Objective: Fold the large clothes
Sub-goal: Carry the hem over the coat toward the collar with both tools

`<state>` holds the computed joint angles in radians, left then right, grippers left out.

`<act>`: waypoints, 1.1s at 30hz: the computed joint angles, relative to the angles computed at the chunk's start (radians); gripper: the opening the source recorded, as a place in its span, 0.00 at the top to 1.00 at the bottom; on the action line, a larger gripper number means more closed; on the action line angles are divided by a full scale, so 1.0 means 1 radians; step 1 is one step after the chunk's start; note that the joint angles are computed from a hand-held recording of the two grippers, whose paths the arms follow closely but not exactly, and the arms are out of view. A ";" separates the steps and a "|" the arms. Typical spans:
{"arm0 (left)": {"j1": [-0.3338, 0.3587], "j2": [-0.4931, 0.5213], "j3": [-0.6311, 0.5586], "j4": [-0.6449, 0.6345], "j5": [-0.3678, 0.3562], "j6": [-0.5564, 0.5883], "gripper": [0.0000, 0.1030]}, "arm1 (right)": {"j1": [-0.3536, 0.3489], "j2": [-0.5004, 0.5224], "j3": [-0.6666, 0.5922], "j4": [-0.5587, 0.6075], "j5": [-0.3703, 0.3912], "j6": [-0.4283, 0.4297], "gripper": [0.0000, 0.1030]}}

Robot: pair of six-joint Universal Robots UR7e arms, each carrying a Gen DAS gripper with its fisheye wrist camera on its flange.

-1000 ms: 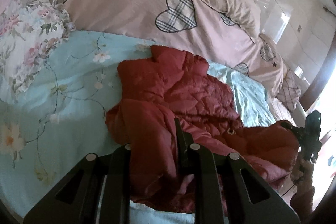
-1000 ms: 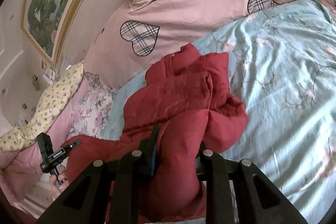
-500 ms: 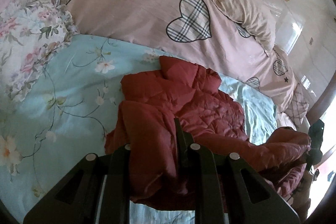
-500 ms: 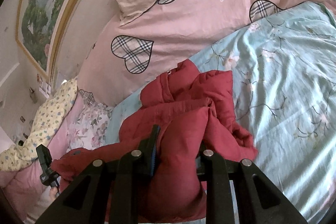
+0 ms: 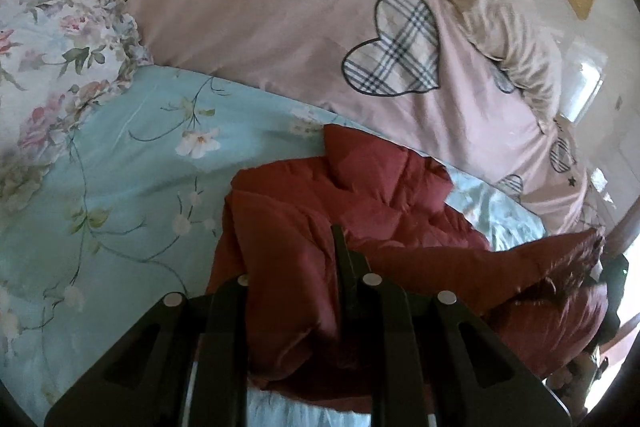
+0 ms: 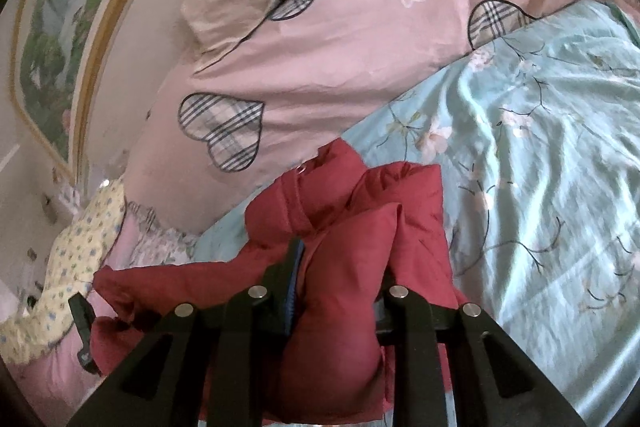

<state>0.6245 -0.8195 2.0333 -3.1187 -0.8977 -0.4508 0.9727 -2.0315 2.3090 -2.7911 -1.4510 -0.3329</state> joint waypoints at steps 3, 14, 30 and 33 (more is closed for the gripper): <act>0.031 0.049 -0.067 0.024 0.019 0.010 0.84 | 0.003 0.060 -0.013 -0.075 -0.026 0.036 0.76; 0.131 0.220 -0.293 0.111 0.029 0.041 0.84 | 0.036 0.311 -0.112 -0.249 -0.177 0.083 0.75; 0.204 0.402 -0.576 0.231 0.075 0.127 0.78 | 0.010 0.541 -0.234 -0.397 -0.211 0.123 0.75; 0.214 0.406 -0.594 0.243 0.053 0.121 0.77 | 0.023 0.575 -0.250 -0.433 -0.251 0.122 0.75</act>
